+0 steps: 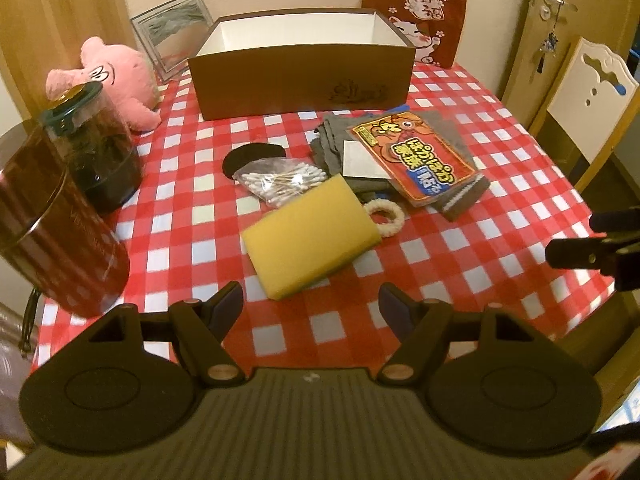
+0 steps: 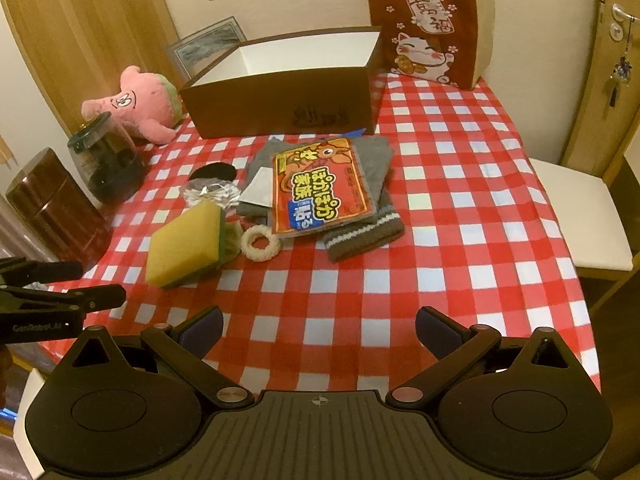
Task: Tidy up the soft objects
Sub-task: 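Reach the left tool to the yellow sponge and close on it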
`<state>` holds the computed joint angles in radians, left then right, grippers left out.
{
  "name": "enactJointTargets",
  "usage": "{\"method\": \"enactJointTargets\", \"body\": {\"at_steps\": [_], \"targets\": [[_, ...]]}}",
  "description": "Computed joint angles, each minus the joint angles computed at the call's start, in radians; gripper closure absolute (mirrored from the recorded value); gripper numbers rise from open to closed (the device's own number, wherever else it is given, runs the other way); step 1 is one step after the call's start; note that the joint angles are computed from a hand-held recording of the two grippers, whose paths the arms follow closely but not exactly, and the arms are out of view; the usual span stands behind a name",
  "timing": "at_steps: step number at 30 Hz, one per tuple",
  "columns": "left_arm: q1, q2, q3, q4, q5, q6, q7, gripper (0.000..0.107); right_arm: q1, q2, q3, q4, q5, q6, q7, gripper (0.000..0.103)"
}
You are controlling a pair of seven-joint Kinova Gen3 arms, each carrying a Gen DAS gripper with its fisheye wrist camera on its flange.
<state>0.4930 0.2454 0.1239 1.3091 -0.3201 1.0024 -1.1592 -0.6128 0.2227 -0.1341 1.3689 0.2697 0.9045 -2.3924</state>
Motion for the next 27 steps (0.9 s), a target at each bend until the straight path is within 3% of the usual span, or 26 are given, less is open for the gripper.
{"method": "enactJointTargets", "body": {"at_steps": [11, 21, 27], "targets": [[-0.081, 0.057, 0.013, 0.018, 0.082, -0.123, -0.309, 0.034, 0.011, 0.077, 0.021, -0.05, -0.032, -0.002, 0.031, 0.007], [-0.133, 0.16, 0.01, -0.079, 0.177, -0.094, -0.586, 0.034, 0.005, 0.131, 0.046, -0.107, -0.054, 0.048, -0.001, 0.007], [-0.199, 0.213, 0.037, -0.144, 0.282, -0.056, -0.775, 0.033, 0.001, 0.152, 0.056, -0.136, -0.057, 0.08, -0.027, 0.007]]}}
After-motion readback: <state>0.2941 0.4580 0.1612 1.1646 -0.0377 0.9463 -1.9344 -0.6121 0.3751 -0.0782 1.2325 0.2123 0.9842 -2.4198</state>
